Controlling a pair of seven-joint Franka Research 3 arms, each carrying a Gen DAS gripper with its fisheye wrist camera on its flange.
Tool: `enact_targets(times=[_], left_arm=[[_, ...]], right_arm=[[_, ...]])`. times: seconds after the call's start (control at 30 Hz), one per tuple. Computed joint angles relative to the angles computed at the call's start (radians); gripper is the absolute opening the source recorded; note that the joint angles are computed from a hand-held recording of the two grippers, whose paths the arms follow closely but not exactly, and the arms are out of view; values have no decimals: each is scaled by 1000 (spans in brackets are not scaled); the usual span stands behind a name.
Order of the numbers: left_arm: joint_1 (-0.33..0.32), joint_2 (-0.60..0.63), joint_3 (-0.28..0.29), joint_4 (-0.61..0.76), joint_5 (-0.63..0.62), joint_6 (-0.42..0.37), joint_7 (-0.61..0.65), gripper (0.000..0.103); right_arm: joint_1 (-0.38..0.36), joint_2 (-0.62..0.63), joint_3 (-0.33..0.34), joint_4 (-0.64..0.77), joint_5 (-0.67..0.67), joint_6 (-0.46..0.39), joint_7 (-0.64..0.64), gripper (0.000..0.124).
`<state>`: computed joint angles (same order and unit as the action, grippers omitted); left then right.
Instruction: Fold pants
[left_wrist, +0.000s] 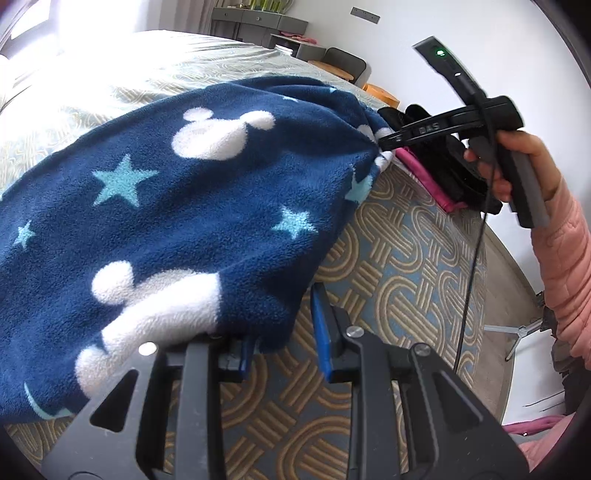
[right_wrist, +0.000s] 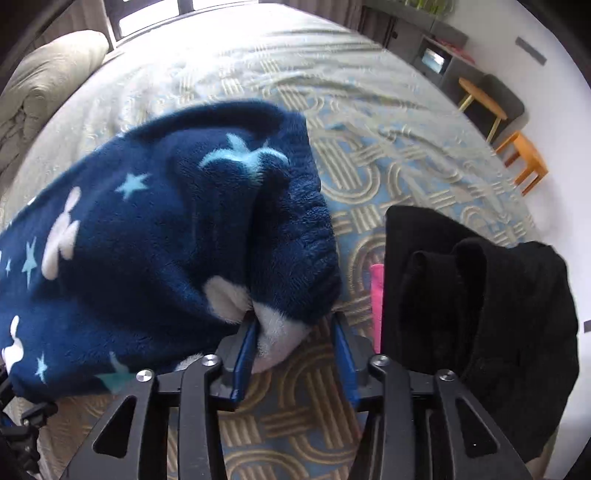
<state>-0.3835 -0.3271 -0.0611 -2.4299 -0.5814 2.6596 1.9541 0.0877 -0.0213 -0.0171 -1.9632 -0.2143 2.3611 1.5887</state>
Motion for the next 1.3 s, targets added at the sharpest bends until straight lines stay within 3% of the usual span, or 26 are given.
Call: enact_targets(times=[0.1,0.17,0.27,0.37,0.5,0.7,0.87,0.97,1.07,1.13,1.23,1.3], left_arm=[[0,-44,17,-24,-34,-10,-7,29],[11,-79,15,-40,-27,-11,-47,30],[57,-142,-35,-78,101,20,-160,34],[79,-220,-44,-129,195,60,-237,47],[157,-348,-64,-207,334,85,-335,60],[258,-543,-9,-323,464,24,-433,65],[408,-707,95,-434,544,-72,-538,65],[522,-786,194,-491,570,-123,-577,65],[624,-804,293,-522,568,-124,-582,65],[649,-783,354,-523,536,-98,-569,65],[620,-729,469,-515,441,-20,-514,65],[600,-659,505,-492,391,26,-490,65]], right_arm=[[-3,-87,16,-59,-80,7,107,51],[-7,-156,28,-109,-97,61,143,55],[13,-221,39,-155,-6,112,57,56],[44,-279,71,-210,52,172,-23,56],[80,-316,140,-275,72,280,-38,56],[222,-295,173,-289,247,313,-128,56],[321,-197,209,-206,347,237,-155,56],[365,-117,249,-139,300,210,-147,56],[423,-12,280,-38,229,166,-133,56],[468,63,285,39,215,138,-153,56],[533,175,279,156,197,99,-149,56],[572,259,271,251,205,57,-143,56]])
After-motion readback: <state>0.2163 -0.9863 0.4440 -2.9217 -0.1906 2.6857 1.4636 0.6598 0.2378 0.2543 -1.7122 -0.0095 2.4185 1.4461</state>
